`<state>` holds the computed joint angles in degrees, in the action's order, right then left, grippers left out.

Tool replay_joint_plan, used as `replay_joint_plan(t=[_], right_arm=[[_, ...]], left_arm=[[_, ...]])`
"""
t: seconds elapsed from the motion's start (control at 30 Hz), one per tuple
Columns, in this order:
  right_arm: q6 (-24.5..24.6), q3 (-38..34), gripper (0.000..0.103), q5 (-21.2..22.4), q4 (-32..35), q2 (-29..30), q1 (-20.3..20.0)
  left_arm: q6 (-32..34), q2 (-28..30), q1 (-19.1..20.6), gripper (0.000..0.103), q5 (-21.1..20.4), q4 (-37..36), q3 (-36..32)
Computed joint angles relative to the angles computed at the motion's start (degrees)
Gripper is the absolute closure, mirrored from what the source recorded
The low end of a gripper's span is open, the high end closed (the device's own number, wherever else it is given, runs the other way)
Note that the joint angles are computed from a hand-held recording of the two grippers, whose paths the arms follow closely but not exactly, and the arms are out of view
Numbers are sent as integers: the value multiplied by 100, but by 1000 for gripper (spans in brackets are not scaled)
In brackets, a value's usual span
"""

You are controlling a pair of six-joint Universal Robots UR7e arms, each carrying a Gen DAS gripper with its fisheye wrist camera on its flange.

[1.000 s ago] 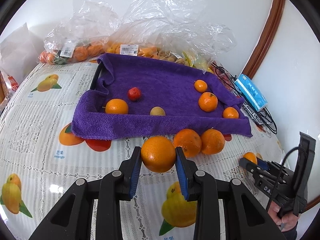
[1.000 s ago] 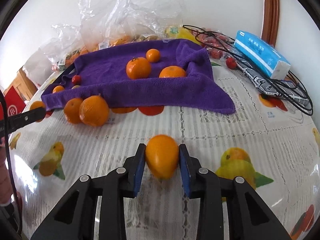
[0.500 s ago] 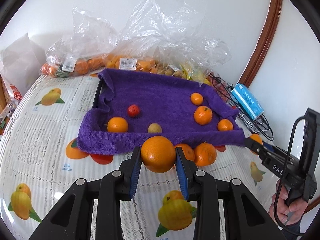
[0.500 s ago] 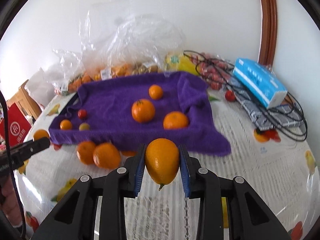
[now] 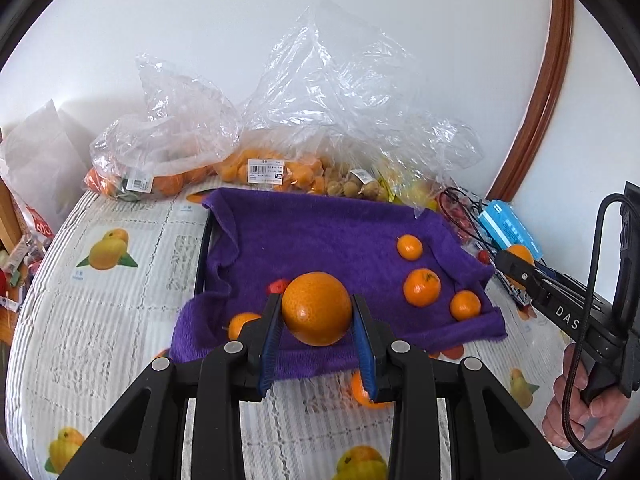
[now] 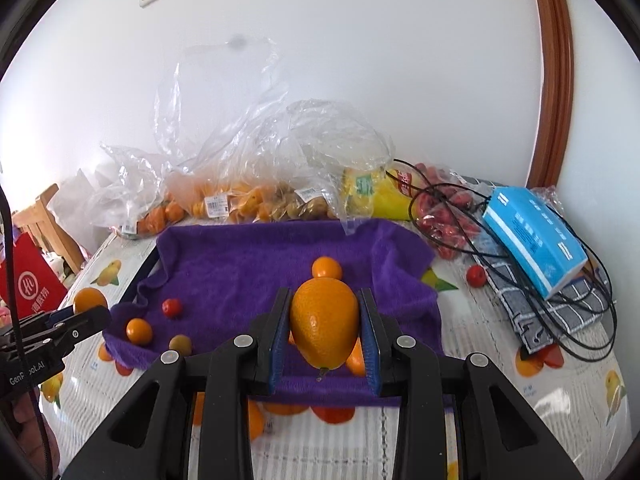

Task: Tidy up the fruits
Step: 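Lift and carry both held oranges over the purple towel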

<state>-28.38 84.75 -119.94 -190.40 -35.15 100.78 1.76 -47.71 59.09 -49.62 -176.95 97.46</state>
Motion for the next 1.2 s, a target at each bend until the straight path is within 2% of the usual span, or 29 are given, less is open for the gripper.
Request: replay_joint_plan(t=[0.2, 0.37, 0.5, 0.9, 1.2], right_arm=[[-128, -664, 71, -144, 261, 336, -18], [-134, -1071, 71, -140, 460, 558, -84], [-76, -1125, 71, 22, 564, 609, -196], [-22, -1323, 71, -39, 886, 811, -368], [-186, -1392, 71, -129, 870, 918, -391]], left_arm=[[214, 372, 90, 71, 192, 69, -576], [276, 568, 191, 71, 106, 109, -904], [304, 753, 302, 71, 44, 241, -1174], [132, 926, 497, 71, -23, 586, -1313], [153, 975, 509, 71, -86, 635, -1346]])
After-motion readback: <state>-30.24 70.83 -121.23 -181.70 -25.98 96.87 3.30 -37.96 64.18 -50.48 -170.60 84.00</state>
